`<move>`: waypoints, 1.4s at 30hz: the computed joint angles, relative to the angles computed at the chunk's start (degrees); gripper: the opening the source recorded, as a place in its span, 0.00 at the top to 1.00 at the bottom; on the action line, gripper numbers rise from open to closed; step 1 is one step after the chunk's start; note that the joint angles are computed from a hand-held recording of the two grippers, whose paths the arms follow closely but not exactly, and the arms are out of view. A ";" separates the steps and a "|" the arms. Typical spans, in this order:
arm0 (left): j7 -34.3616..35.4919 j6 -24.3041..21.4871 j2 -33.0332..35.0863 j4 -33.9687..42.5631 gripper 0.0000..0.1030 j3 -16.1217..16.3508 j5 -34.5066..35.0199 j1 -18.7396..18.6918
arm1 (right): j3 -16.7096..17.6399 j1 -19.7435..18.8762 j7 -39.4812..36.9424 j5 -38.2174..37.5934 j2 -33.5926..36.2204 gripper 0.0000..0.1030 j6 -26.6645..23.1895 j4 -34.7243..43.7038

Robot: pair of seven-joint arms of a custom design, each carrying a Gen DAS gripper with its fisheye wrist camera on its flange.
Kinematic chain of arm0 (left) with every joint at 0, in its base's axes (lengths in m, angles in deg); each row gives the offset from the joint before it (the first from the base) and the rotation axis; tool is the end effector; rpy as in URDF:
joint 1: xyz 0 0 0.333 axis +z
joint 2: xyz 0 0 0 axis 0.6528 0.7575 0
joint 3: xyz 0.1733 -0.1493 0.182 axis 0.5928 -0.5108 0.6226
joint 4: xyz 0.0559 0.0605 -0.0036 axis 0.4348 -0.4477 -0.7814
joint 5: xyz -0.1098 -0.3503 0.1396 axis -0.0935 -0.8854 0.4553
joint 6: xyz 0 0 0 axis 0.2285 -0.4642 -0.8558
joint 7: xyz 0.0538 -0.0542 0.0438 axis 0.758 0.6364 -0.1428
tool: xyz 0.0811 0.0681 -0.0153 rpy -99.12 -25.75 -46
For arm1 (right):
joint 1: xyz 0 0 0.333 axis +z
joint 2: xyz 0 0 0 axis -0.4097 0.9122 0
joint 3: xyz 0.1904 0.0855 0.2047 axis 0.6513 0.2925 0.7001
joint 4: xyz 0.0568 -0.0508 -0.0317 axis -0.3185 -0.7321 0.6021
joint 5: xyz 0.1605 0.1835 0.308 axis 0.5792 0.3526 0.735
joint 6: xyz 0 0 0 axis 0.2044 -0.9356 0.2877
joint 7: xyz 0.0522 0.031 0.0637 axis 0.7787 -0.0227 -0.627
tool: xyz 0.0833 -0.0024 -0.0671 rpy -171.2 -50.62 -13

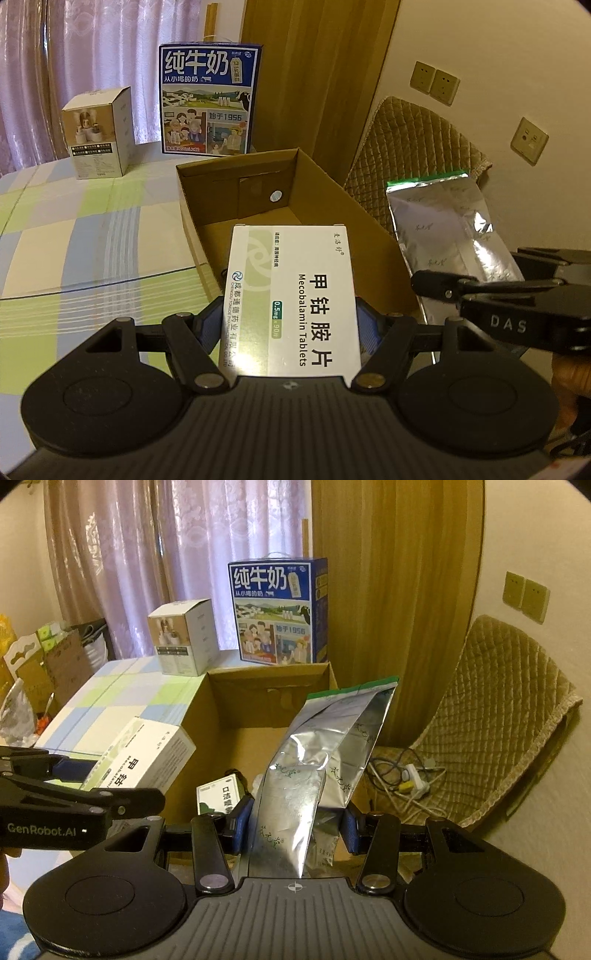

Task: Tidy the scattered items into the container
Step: 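Lift and carry the white box and foil packet over the cardboard box, then lower both held items into the cardboard box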

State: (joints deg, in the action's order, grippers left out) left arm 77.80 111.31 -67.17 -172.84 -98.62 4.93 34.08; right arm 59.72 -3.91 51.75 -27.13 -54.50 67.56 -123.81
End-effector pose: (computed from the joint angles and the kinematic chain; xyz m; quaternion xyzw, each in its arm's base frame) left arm 0.5005 -0.1712 0.5705 -0.6170 0.6798 -0.3481 0.1896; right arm 0.5233 0.2107 0.5784 -0.7680 0.4957 -0.1993 0.3531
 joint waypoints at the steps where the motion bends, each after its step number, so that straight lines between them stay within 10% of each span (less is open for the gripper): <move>1: -0.46 0.12 0.52 0.42 0.35 -0.11 0.10 0.15 | -0.08 0.06 -0.41 0.12 0.51 0.56 -0.11 0.52; 42: -6.68 1.81 13.71 10.49 0.35 1.96 -2.31 0.13 | 4.48 -4.85 -12.73 3.09 17.40 0.56 -6.08 19.50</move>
State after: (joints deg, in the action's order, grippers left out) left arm 71.12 113.13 -53.45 -162.35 -96.66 2.62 34.22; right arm 64.20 -8.76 39.02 -24.04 -37.10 61.47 -104.31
